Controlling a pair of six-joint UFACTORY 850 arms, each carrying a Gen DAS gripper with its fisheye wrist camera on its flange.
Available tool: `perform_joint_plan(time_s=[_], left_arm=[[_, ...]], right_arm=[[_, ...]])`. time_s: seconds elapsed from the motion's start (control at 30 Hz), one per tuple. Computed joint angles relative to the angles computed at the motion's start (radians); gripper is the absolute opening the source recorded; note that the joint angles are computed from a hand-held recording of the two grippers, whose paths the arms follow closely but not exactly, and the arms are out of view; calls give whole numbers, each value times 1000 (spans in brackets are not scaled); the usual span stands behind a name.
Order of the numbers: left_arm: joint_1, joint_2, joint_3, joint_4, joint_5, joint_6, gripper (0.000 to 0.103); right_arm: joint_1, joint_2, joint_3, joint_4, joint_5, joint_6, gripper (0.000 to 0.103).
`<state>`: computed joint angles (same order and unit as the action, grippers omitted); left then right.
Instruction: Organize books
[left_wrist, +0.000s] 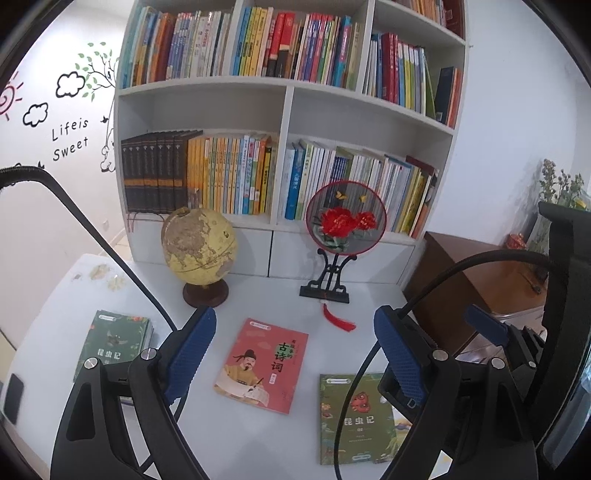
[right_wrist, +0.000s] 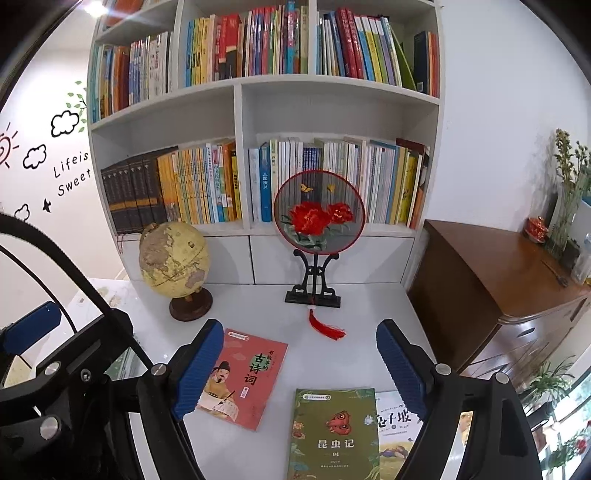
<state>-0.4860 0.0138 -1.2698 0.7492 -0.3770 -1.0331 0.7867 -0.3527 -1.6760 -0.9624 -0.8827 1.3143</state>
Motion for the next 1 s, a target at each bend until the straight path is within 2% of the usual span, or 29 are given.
perform_joint_plan(time_s=[0.13,0.23,0.3,0.43,0.5,0.53,0.67,0.8,0.9,1.0], left_arm=[[-21,53,49,120,-5,-138,87],[-17,86,86,116,16,-122,88],[-4,98,104,61,25,-63,92],[35,106,135,-202,57,212,92],[40,123,167,-256,65,263,92],[43,131,183,-262,75,271,92],[62,120,187,-448,70,479,92],[59,116,200,-519,83,548,92],[46,88,189,-495,90,525,92],[36,22,146,-573,72,626,92]], right_arm=[[22,44,46,-38,6,41,84],[46,67,71,-57,-1,71,85],[71,73,82,-68,-25,90,88],[100,52,73,-46,-98,82,90],[110,44,76,-5,-122,89,90],[114,45,85,6,-122,95,90],[126,38,104,40,-141,122,90],[123,40,119,88,-135,134,90],[120,43,135,88,-136,146,90],[95,57,170,92,-89,147,90]])
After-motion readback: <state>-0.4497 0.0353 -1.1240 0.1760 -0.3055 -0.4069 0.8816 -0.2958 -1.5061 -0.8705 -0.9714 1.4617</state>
